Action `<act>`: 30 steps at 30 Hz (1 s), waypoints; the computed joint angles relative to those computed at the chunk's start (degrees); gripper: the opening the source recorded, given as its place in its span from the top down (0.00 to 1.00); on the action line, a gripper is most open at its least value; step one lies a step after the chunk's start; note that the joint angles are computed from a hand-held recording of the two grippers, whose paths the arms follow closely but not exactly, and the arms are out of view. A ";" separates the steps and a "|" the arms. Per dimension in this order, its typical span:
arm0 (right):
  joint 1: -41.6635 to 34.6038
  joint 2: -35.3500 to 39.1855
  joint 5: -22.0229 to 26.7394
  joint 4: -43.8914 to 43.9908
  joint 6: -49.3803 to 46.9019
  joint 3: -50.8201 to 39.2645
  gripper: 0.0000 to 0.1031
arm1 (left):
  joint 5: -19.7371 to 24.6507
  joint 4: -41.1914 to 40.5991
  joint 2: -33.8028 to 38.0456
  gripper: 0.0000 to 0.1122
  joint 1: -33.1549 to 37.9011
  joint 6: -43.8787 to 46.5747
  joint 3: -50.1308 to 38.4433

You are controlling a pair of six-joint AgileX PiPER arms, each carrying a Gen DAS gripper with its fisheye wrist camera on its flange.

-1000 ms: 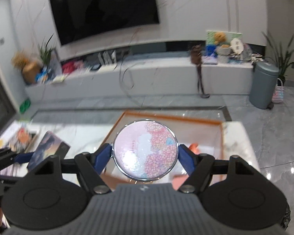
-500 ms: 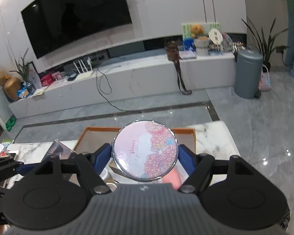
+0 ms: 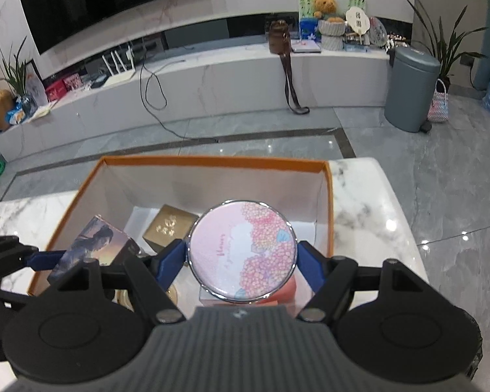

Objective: Organize rigid objects
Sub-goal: 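Carry the card box and compact mirror into the orange box with both tools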

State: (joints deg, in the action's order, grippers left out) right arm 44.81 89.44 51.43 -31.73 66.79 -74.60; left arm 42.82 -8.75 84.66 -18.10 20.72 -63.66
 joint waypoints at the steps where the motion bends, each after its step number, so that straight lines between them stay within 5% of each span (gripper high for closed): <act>1: -0.74 1.31 -0.87 0.83 -1.09 -0.22 0.29 | 0.31 0.22 0.92 0.42 0.19 0.05 -0.73; 13: -2.30 6.86 -2.57 4.23 -4.34 -2.09 0.29 | 4.23 5.66 10.10 0.42 -1.62 -4.92 -9.07; 30: -1.19 13.32 1.82 2.66 -7.28 -6.96 0.29 | 6.88 10.67 14.84 0.42 -2.87 -8.16 -10.96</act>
